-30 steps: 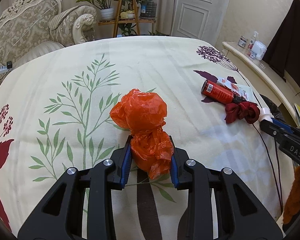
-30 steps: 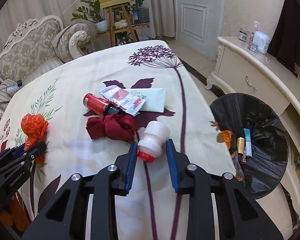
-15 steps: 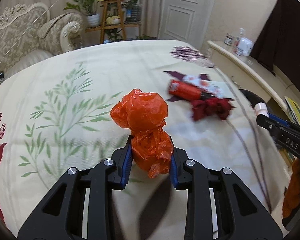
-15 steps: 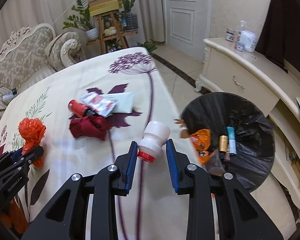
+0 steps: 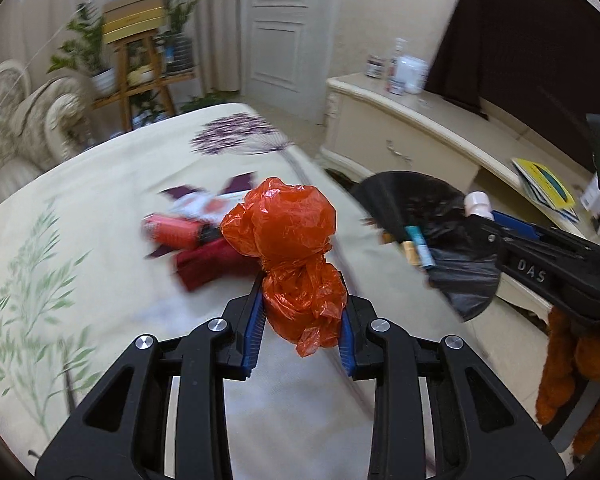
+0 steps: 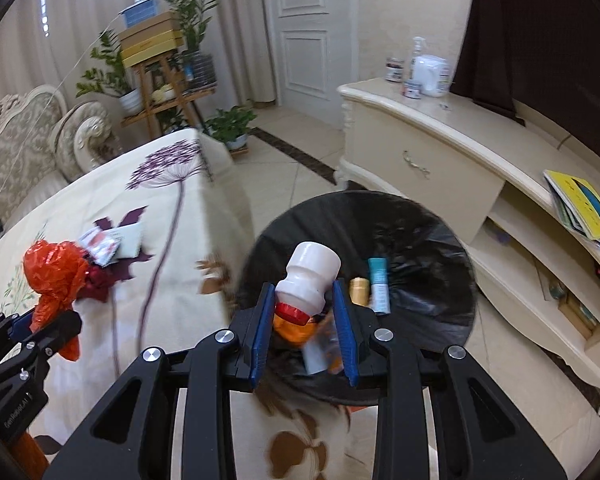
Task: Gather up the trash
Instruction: 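Carry the red-orange bag and white bottle to the bin and release both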
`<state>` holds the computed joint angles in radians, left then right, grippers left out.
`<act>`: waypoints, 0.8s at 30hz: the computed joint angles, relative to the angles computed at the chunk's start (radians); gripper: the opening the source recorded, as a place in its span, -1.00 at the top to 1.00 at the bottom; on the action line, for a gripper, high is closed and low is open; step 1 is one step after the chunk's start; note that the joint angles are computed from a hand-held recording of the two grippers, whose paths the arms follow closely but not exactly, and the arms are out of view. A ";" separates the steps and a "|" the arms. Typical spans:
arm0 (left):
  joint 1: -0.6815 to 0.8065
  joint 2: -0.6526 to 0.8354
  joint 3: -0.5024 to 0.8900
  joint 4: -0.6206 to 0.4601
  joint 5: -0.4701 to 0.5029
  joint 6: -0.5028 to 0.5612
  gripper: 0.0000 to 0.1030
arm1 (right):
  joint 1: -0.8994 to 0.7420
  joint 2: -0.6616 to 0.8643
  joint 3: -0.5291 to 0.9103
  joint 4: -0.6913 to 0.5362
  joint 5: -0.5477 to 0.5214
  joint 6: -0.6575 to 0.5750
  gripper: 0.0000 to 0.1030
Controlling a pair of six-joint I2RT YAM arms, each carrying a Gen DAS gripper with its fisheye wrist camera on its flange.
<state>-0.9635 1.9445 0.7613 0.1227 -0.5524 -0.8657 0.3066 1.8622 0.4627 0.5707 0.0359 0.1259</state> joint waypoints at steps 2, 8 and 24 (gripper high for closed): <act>0.004 0.056 0.083 -0.014 0.010 0.036 0.42 | -0.032 0.010 0.001 0.012 -0.015 -0.011 0.41; 0.028 0.206 0.299 -0.075 0.043 0.104 0.42 | -0.126 0.059 0.019 0.045 -0.064 -0.053 0.41; 0.074 0.482 0.738 -0.270 0.108 0.192 0.41 | -0.263 0.240 0.175 0.043 -0.122 -0.107 0.41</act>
